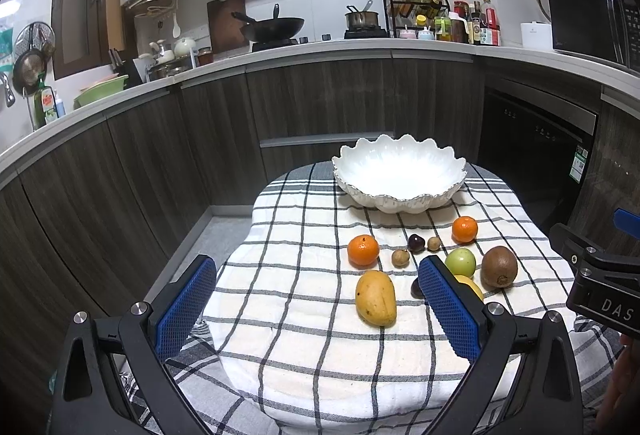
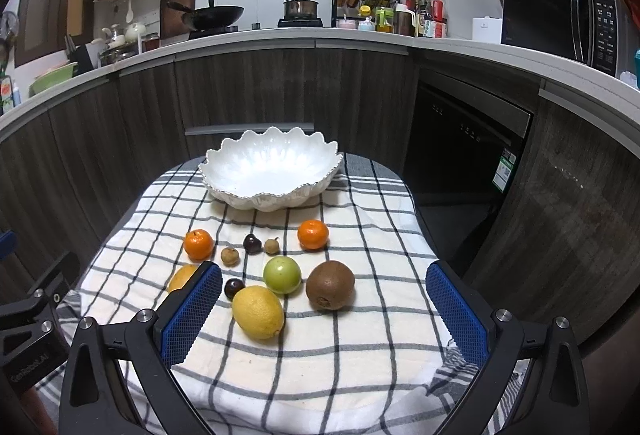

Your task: Organize fruits

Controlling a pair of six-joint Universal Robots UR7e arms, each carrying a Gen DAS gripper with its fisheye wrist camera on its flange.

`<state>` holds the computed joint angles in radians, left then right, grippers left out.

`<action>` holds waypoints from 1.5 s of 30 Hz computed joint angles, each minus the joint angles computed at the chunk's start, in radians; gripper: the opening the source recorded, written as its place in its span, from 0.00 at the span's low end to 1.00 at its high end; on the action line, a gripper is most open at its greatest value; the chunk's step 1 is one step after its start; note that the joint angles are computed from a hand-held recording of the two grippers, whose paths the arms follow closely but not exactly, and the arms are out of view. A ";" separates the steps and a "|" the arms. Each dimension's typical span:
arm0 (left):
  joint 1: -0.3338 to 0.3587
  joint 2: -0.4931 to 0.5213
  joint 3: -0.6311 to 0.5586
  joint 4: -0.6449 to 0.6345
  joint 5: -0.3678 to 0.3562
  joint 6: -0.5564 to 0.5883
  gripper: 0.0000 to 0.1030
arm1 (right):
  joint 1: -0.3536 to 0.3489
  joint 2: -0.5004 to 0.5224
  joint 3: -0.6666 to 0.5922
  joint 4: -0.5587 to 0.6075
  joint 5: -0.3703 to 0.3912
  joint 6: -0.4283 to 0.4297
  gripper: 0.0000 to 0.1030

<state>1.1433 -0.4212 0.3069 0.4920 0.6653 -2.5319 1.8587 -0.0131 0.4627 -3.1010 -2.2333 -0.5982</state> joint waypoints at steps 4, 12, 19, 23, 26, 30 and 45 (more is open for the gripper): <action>0.000 -0.001 0.000 0.001 0.004 -0.001 1.00 | 0.003 -0.005 0.008 -0.002 -0.001 0.004 1.00; -0.001 -0.003 0.003 0.001 0.004 0.000 1.00 | -0.002 0.008 -0.015 0.008 0.003 0.003 1.00; 0.000 -0.003 0.002 0.001 0.003 -0.001 1.00 | -0.001 0.003 -0.004 0.004 0.002 0.006 1.00; -0.001 -0.002 0.000 0.003 0.003 -0.001 1.00 | -0.001 0.001 0.000 0.002 0.002 0.006 1.00; -0.001 -0.003 0.002 0.001 0.002 0.000 1.00 | -0.001 0.001 0.000 0.002 0.002 0.007 1.00; 0.000 -0.004 0.003 0.001 0.004 -0.001 1.00 | -0.001 0.000 0.001 0.003 0.002 0.008 1.00; 0.000 -0.004 0.007 -0.003 0.003 0.000 1.00 | 0.000 -0.006 0.009 0.002 0.003 0.010 1.00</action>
<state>1.1429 -0.4257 0.3141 0.4885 0.6678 -2.5319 1.8588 -0.0188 0.4716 -3.0989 -2.2307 -0.5885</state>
